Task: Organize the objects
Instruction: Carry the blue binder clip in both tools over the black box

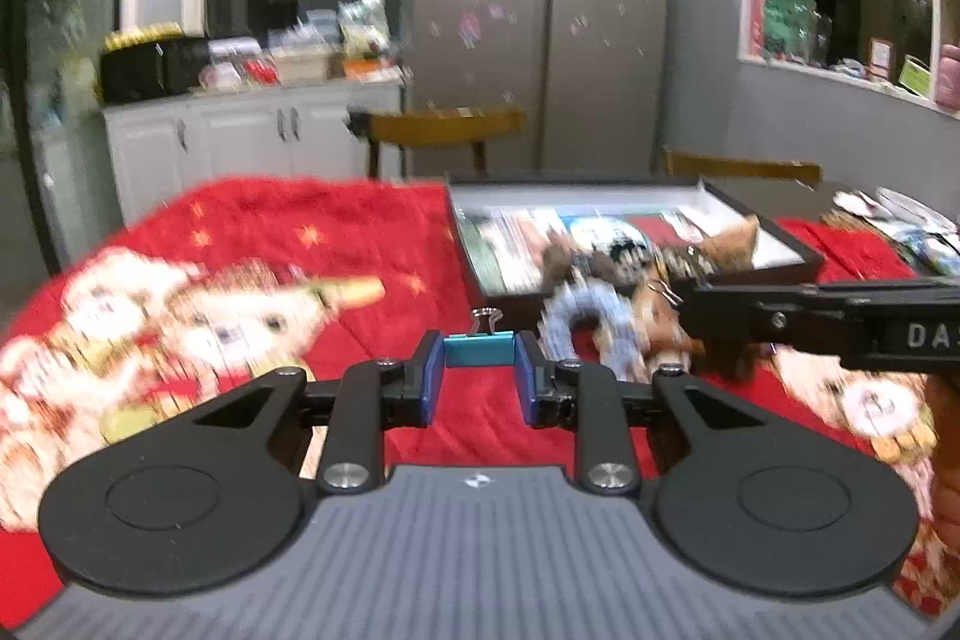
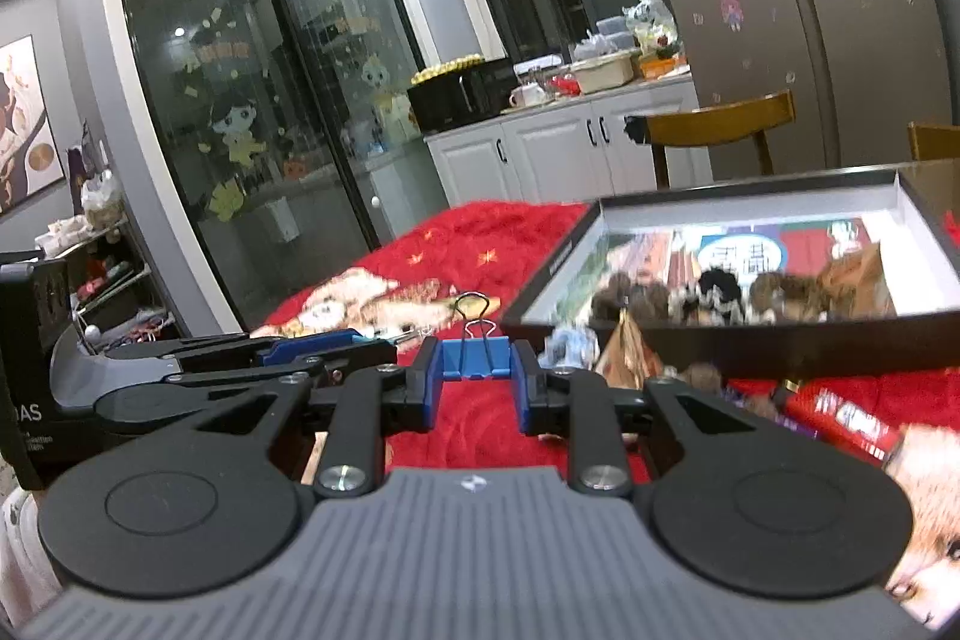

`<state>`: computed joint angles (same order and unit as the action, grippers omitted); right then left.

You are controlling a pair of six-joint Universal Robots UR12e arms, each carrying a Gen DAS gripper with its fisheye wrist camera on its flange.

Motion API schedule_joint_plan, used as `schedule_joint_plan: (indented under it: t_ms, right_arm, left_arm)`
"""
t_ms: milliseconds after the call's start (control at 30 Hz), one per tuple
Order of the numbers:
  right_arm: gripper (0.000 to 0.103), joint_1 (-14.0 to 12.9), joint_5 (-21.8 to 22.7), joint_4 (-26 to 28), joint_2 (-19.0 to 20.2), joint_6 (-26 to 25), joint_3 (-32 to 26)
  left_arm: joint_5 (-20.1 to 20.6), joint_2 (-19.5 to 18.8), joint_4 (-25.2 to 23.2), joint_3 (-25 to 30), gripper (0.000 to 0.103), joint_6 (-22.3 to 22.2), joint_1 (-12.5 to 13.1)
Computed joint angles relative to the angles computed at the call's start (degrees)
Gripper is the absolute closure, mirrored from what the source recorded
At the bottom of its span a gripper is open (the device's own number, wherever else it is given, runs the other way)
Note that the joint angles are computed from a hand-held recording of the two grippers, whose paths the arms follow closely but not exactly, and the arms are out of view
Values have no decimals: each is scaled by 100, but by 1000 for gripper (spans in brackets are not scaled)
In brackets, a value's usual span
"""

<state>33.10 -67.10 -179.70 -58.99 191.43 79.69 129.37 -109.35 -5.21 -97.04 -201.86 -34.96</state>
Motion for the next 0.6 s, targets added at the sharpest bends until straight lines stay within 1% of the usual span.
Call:
schedule_joint_plan:
  t_ms: [133,200,333,400,500,567,600]
  right_arm:
    - [76,-20,5,7,12,150,-162]
    - [76,-21,-27,16,5,163,-225]
    - [76,-40,-141,72,20,227,-417]
    - [76,-57,-211,73,53,302,-532]
    - [76,-98,-312,60,132,497,-744]
    - [76,-120,-416,34,204,640,-908]
    - [76,-143,-400,46,248,733,-997]
  left_arm:
    - [161,-59,-65,248,74,41,-23]
    - [265,-109,-42,394,74,170,-34]
    - [345,-204,4,685,74,389,-28]
    - [303,-249,12,827,74,415,-8]
    - [216,-333,-226,1088,74,296,25]
    - [124,-395,-297,1232,74,224,54]
    - [84,-431,-293,1296,74,194,63]
